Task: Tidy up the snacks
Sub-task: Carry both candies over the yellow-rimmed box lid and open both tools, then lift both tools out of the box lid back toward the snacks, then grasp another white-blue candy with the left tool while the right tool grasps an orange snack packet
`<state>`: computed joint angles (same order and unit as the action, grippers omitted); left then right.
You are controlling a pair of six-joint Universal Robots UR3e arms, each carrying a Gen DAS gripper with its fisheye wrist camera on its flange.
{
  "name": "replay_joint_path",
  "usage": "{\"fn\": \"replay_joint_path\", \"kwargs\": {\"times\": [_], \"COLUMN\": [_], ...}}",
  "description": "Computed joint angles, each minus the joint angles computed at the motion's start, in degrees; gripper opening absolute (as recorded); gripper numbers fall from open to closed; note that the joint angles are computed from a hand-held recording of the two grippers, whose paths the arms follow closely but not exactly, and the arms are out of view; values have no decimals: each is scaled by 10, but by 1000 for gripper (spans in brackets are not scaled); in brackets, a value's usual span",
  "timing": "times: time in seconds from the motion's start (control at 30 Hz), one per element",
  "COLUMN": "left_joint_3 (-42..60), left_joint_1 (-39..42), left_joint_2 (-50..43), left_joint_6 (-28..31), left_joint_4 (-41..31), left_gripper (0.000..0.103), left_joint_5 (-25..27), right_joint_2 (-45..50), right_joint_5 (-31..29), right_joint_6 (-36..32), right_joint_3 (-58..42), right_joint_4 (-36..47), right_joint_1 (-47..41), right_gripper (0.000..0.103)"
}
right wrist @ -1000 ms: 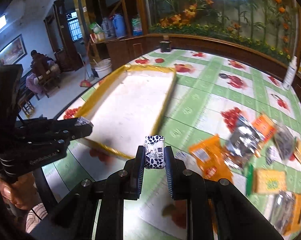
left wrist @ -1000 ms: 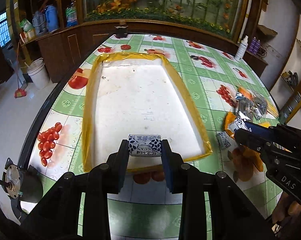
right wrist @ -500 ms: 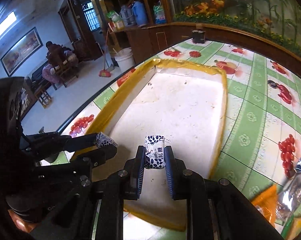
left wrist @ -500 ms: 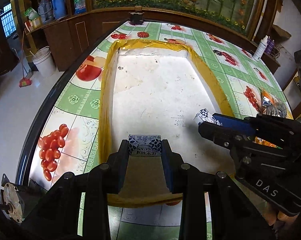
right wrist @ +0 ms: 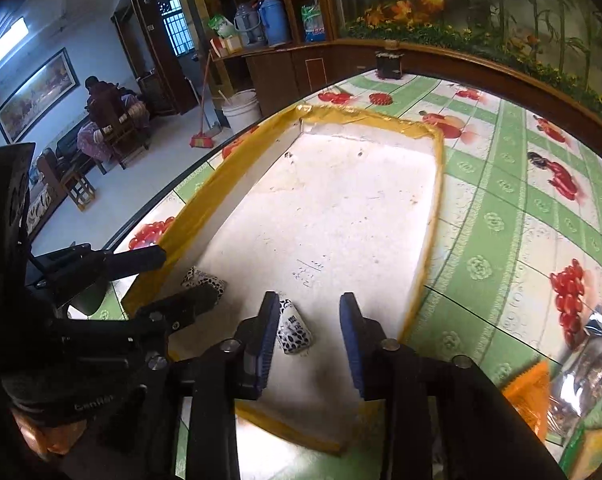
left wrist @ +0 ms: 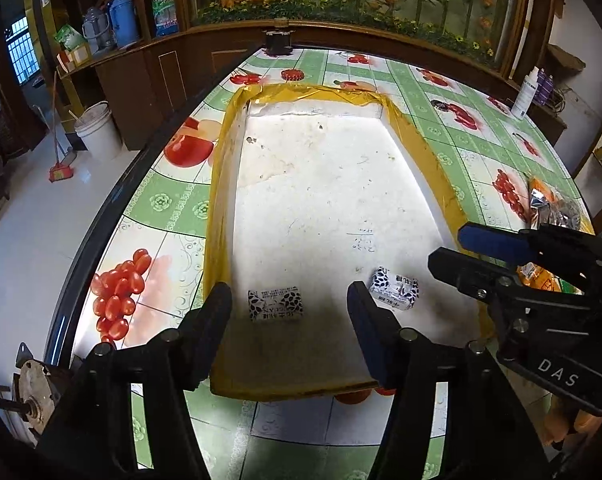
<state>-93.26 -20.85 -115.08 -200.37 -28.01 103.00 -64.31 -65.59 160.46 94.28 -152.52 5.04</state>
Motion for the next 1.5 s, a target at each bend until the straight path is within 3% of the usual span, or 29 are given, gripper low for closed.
{"fn": "replay_joint_path", "kwargs": {"times": [0.27, 0.4, 1.03, 1.23, 1.5], "left_joint_3": [9, 35, 181, 219, 262], "left_joint_1": [-23, -50, -160, -176, -186], "left_joint_2": [24, 15, -79, -105, -127], "left_joint_6": [-12, -13, -13, -16, -16], "left_joint_4": [-8, -19, -90, -114, -145], "left_gripper": [59, 60, 60, 60, 60], "left_joint_5": [0, 1, -2, -2, 3], "right_joint_2": [-118, -168, -401, -454, -467], "right_joint_5": [-38, -54, 46, 65, 60], "right_joint_6": [-13, -28, -167, -209, -214], "right_joint_3": [127, 190, 417, 452, 458], "right_joint_4": [-65, -80, 21, 67, 63], "right_joint_1": [-43, -82, -389, -439, -450], "right_gripper": [63, 63, 64, 64, 64]}}
